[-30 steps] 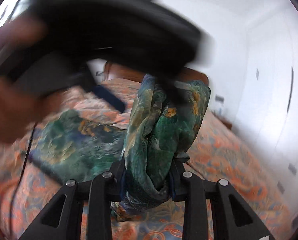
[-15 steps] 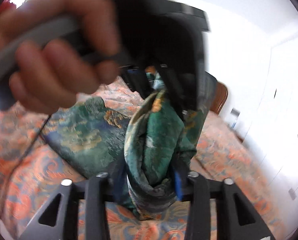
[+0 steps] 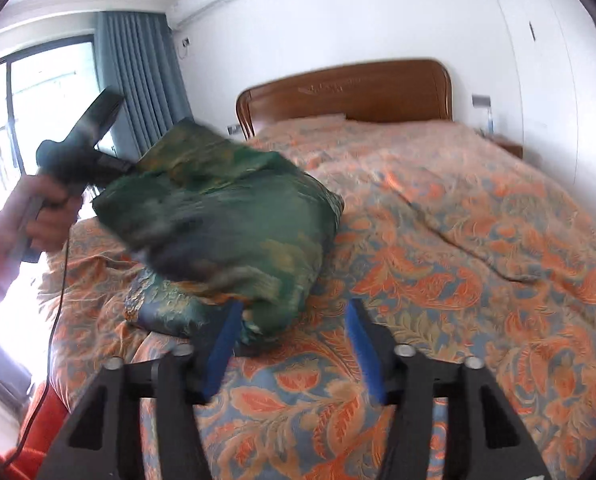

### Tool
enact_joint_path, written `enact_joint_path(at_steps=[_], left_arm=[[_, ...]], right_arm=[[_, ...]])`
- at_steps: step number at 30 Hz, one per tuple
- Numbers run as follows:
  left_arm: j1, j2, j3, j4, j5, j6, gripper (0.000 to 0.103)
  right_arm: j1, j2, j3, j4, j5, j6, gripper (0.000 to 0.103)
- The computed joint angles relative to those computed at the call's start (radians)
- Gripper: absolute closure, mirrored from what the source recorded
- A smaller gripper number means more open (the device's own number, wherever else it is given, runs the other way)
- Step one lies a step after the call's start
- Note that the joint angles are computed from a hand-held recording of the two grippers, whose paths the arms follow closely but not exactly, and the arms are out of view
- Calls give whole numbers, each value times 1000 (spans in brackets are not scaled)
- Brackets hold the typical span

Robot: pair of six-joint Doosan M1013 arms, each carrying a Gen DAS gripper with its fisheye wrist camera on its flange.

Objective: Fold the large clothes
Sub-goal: 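Lift the bundle and fold it over onto itself with both tools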

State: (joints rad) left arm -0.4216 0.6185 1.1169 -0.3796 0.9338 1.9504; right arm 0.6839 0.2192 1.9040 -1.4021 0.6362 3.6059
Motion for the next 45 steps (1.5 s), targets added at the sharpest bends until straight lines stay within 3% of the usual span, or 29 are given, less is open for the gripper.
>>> enact_joint_path(at_steps=[4,8,13,17,23,28,32,38,42,45], left_arm=[[28,26,-4,7,-13,-54,79],[60,50,-9,-50,-27,-65,78],[75,81,8,-61,-48,-80,74],[85,122,-7,-100,-18,-77,73],[98,146,-16,-169,-9,-57,71],[121,145,10,-269,-8,2,70],[125,142,26,-303,-18,19,69],[121,139,28,-271,-25,21,69],[116,144,25,-257,-31,16,69],[106,159,5,-239,-35,-2,69]], right_arm=[[-46,45,-84,101,-75,-155,66],[-83,127,-220,351,-97,-471,66],[-118,236,-352,612,-133,-734,66],[-139,329,-432,825,-35,-978,67],[-123,361,-441,743,8,-949,67],[-135,342,-501,935,70,-1150,66],[-152,330,-561,877,44,-1072,66],[-197,464,-772,932,56,-1088,66],[-205,589,-920,960,222,-1151,66],[-210,616,-928,947,241,-1148,67]])
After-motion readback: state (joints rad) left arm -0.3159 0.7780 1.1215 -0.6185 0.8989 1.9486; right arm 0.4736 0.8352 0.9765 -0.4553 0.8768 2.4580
